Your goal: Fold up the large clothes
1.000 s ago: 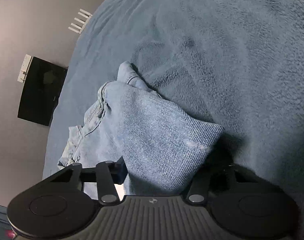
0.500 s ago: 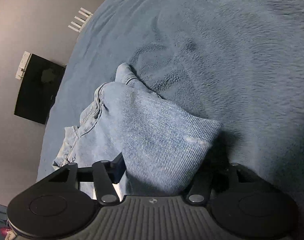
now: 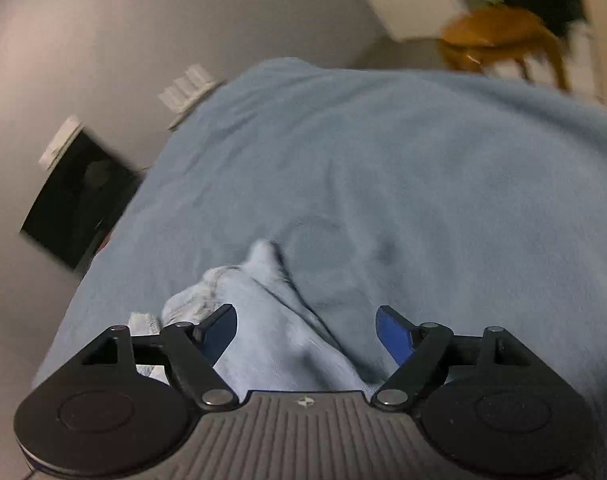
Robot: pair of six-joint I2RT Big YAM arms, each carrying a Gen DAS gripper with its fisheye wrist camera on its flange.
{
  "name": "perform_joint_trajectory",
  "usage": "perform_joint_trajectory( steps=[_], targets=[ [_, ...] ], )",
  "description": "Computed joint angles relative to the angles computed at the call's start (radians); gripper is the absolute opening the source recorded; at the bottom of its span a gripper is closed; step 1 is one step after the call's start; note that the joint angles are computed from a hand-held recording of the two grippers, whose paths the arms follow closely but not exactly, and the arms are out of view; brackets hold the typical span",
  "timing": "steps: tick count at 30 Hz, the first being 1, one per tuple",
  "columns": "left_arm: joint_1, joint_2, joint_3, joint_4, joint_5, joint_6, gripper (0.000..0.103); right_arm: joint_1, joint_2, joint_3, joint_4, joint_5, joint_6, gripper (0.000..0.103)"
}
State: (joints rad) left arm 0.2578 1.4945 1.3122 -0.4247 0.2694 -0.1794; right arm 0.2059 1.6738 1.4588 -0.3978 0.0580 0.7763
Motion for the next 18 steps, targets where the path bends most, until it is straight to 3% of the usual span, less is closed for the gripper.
perform_joint_trajectory(
  steps=[6, 9, 13, 15, 18],
  targets=[
    [-0.009, 0.079, 0.062, 0.031, 0.005, 0.085, 0.066, 0.011, 0.059, 0.108, 0.006, -0.038, -0.286, 0.076],
    [0.001, 0.113, 0.08, 0.021, 0.048, 0.058, 0.064, 0.007, 0.086, 0.17, -0.051, -0.081, -0.417, 0.071],
    [0.011, 0.144, 0.1, -0.01, 0.089, 0.065, 0.06, 0.008, 0.122, 0.257, -0.147, -0.117, -0.716, 0.062],
    [0.015, 0.158, 0.112, -0.022, 0.104, 0.067, 0.057, -0.003, 0.129, 0.267, -0.16, -0.162, -0.738, 0.061],
    [0.022, 0.183, 0.136, -0.045, 0.117, 0.053, 0.054, -0.013, 0.171, 0.305, -0.187, -0.187, -0.643, 0.059]
  ],
)
